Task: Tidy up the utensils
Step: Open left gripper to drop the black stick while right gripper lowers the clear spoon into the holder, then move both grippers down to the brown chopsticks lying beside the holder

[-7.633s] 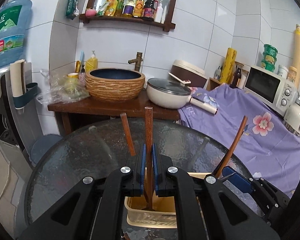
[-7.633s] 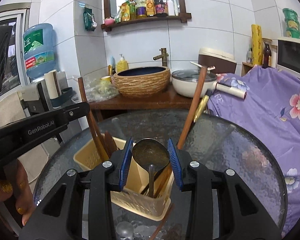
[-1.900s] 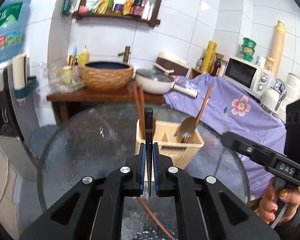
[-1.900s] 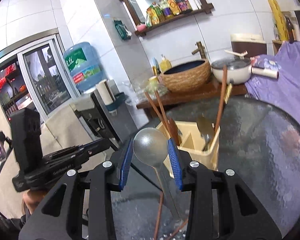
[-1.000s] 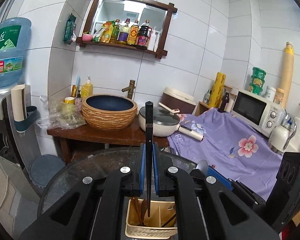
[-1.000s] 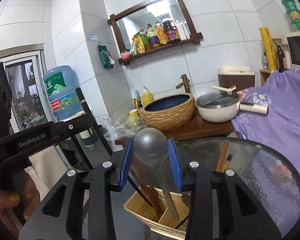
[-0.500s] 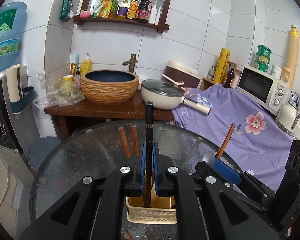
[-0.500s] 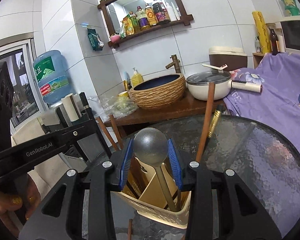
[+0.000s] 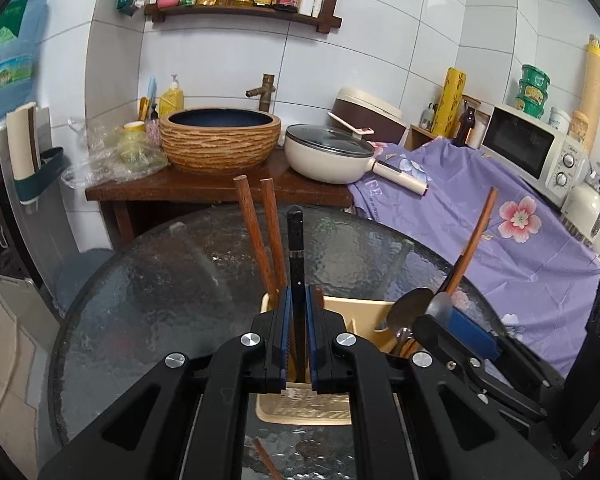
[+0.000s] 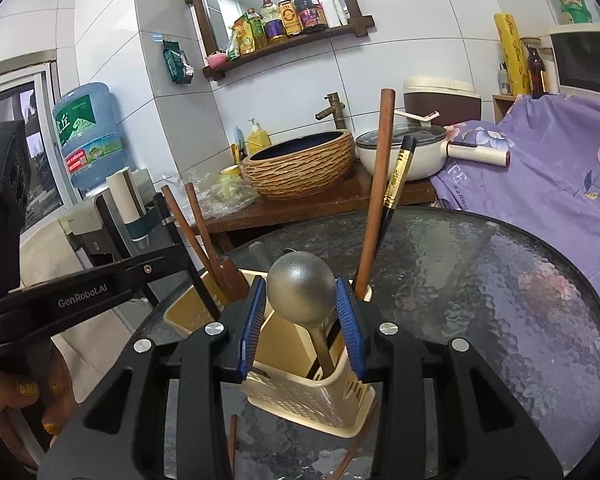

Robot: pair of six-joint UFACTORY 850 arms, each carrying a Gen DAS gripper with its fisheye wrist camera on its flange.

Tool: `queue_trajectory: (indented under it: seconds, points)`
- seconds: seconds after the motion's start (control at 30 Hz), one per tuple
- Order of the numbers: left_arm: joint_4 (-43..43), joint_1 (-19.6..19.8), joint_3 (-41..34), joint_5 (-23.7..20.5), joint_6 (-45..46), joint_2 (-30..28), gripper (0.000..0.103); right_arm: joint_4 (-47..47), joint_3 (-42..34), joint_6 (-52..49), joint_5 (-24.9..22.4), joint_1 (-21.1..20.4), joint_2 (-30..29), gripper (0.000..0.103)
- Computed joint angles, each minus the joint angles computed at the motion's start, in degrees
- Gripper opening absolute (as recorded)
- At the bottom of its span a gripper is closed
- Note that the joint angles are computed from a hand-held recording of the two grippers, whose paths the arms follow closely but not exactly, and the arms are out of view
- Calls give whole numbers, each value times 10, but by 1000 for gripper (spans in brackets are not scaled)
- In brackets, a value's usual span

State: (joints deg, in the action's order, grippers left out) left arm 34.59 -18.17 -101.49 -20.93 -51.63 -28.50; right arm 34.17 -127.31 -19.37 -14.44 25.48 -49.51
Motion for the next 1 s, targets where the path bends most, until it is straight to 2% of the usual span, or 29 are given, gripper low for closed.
queue_trajectory:
  seconds: [0.13, 0.23, 0.3, 0.37, 0.43, 0.5, 0.57, 0.77, 0.83, 1.0]
  points:
    - [-35, 0, -2, 5, 37, 1, 7, 4, 6, -2, -1, -2, 1, 37]
    - [-41, 0, 3, 15, 45, 6, 8, 69, 25, -62, 11, -5, 12, 42]
    - [-6, -3, 14, 18, 21, 14, 16, 110, 42, -108, 20, -5, 23, 44]
    - [32, -6, 32, 27, -11, 28, 42, 154, 69, -161, 33, -5, 41, 45]
    - [116, -9, 69, 44, -100, 54, 59, 186, 98, -196, 44, -4, 62, 45]
    - [181, -11, 96, 44, -172, 72, 66, 233, 129, -245, 48, -5, 83, 49]
    - [189, -13, 122, 43, -182, 88, 76, 241, 159, -262, 43, -5, 103, 54]
    - [111, -13, 171, 17, -100, 101, 79, 96, 227, -165, 30, 1, 141, 54]
    - [61, -10, 180, 8, -53, 97, 79, -7, 237, -68, 12, 3, 142, 54]
    - [-42, -4, 193, -13, 35, 78, 79, -107, 237, 58, -36, 2, 123, 54]
